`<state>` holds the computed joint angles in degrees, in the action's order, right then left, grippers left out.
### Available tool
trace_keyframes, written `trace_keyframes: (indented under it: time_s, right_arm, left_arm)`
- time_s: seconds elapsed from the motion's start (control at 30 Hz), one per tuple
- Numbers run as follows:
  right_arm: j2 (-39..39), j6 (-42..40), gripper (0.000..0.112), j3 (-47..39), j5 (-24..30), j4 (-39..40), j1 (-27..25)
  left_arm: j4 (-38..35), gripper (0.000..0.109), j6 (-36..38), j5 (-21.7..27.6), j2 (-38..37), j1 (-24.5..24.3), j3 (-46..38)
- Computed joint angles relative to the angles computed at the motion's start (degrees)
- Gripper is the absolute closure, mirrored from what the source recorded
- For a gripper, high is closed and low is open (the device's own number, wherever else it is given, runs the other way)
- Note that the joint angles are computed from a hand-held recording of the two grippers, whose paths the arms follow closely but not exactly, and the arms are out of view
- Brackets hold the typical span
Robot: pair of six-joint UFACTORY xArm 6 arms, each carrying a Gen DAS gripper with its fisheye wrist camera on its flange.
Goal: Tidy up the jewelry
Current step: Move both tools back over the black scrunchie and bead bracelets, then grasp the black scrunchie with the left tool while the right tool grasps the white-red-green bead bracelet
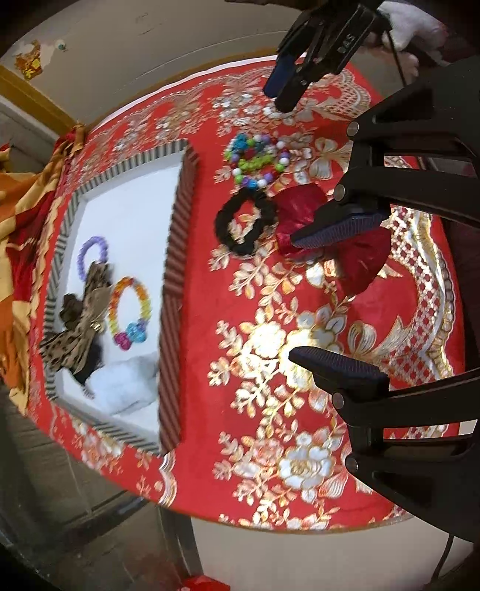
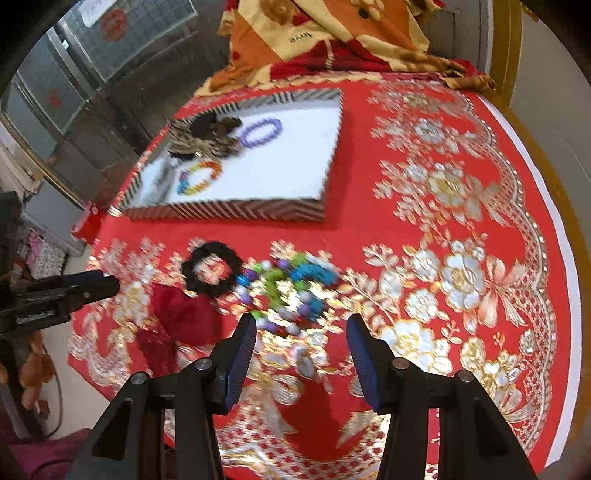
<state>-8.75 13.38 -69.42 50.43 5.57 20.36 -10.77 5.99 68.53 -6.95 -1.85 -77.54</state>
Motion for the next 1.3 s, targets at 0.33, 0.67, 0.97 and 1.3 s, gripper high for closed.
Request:
trace_keyframes:
  time_s: [0.33,0.67,0.97,1.3]
  right_arm:
    - [2.86,-3.8,0.072,-0.15,-3.3,2.79,-0.76]
    - [7.59,-7.12,0.086,-3.09,-3.43,2.67,-0.67]
    - [9.49,-10.25,0.096,-4.47,-3.17,5.96,-1.32]
    - [9.16,-11.6,0.103,-3.92,-3.73,9.53,-1.71]
  left_arm:
    - [0.5,0.053,-2.33,1.77,4.45,-1.07,-4.39]
    - [2.06,0.053,-4.15,3.11,10.29,-2.47,-9.62]
    - [3.89,0.053,-5.09,3.84,14.86,-3.55,-13.38]
    - [6.61,0.053,-3.96,3.09,17.9,-6.22,-15.18]
